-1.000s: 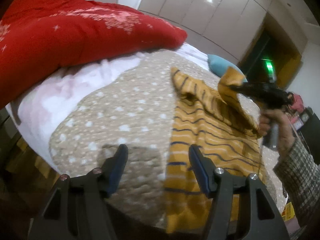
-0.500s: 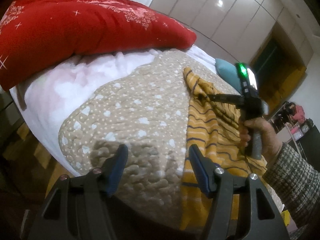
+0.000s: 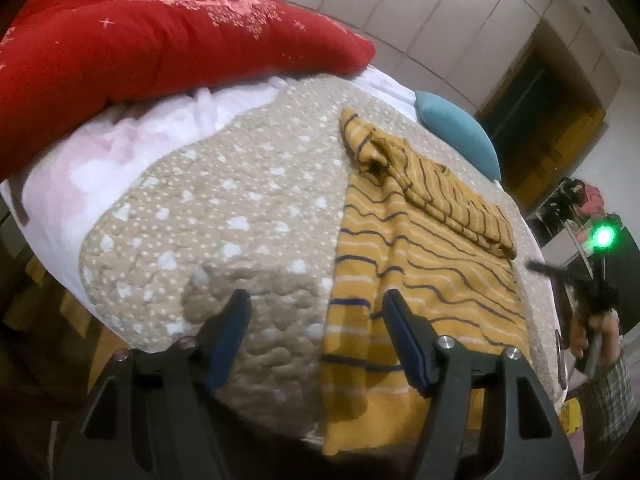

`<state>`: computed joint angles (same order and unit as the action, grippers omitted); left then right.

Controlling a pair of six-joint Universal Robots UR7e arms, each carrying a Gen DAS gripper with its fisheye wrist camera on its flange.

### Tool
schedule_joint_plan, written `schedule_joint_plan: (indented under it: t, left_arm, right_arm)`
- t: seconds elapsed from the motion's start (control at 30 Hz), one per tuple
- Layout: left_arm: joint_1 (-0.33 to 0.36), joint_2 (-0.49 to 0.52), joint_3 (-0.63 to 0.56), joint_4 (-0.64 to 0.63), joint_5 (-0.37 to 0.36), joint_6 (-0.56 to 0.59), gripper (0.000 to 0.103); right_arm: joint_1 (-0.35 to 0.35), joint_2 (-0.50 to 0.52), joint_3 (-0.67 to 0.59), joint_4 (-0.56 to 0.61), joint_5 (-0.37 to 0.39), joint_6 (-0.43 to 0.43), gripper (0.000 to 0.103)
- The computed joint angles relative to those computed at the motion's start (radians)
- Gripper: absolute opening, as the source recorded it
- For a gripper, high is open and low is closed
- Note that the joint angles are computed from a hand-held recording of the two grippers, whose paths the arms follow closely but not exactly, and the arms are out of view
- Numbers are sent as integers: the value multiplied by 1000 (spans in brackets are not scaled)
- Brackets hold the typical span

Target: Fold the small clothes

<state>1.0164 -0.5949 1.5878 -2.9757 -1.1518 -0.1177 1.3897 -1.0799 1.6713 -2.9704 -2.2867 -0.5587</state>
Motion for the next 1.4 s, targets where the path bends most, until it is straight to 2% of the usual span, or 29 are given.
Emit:
schedule_joint_plan:
  t: [0.07, 0.1, 0.13, 0.17, 0.2, 0.23, 0.3, 0.37, 0.4, 0.47, 0.5, 0.63, 0.73, 0.93, 0.97, 1.1, 1.17, 1.2, 1.27, 1.3, 1.33, 1.4]
  left_arm:
    - [3, 10, -21, 29, -9, -7, 67]
    - [5, 16, -33, 41, -18, -10, 67]
    - [9, 23, -45, 52, -36, -9, 67]
    - [15, 31, -61, 75, -55, -15, 67]
    - [20, 38, -75, 98, -66, -26, 67]
    - [27, 47, -91, 119, -87, -35, 67]
    - [46, 65, -120, 151, -159, -47, 67]
    - [60, 88, -150, 171, -211, -65, 67]
    - [62, 93, -154, 165, -222, -65, 67]
    - [66, 99, -157, 155, -251, -70, 67]
    - [67, 97, -152, 149, -260, -76, 67]
    - [85, 87, -119, 146, -381, -105, 67]
    - [87, 79, -84, 127, -403, -96, 67]
    - [92, 61, -15, 78, -473, -104, 67]
    - [89, 58, -1, 78, -472, -101, 67]
    - [72, 55, 34, 64, -441, -90, 67]
    - [62, 59, 42, 55, -419, -89, 67]
    - [59, 60, 40, 56, -411, -91, 67]
    - [38, 58, 41, 67, -330, -125, 46]
    - [30, 57, 38, 84, -284, -142, 16]
    - [29, 52, 23, 120, -260, -175, 11]
    - [43, 34, 29, 100, -303, -223, 10]
  right_arm:
    - [-10, -17, 47, -209, -200, -148, 47]
    - [-14, -13, 59, -308, -253, -198, 47]
    - [-28, -33, 86, -365, -265, -207, 47]
    - [-47, -89, 152, -380, -234, -173, 47]
    - [-66, -140, 209, -354, -162, -98, 47]
    - [-91, -208, 267, -285, -57, 3, 47]
    - [-132, -332, 354, -93, 152, 184, 47]
    - [-185, -382, 420, -28, 361, 253, 47]
    - [-209, -385, 449, -19, 450, 256, 47]
    - [-225, -365, 488, -25, 525, 248, 47]
    - [-220, -342, 495, -39, 531, 259, 47]
    - [-224, -297, 531, -116, 601, 274, 49]
    - [-268, -320, 554, -65, 761, 284, 49]
    - [-346, -294, 581, -49, 992, 340, 48]
    - [-349, -293, 583, -40, 1004, 341, 47]
    - [-333, -259, 601, -89, 973, 346, 47]
    - [-315, -241, 612, -150, 939, 366, 47]
    - [-302, -224, 607, -177, 925, 391, 43]
    - [-285, -210, 598, -201, 868, 410, 25]
    - [-280, -202, 597, -216, 849, 431, 12]
    - [-282, -200, 596, -220, 852, 443, 10]
    - [-264, -210, 587, -212, 820, 453, 9]
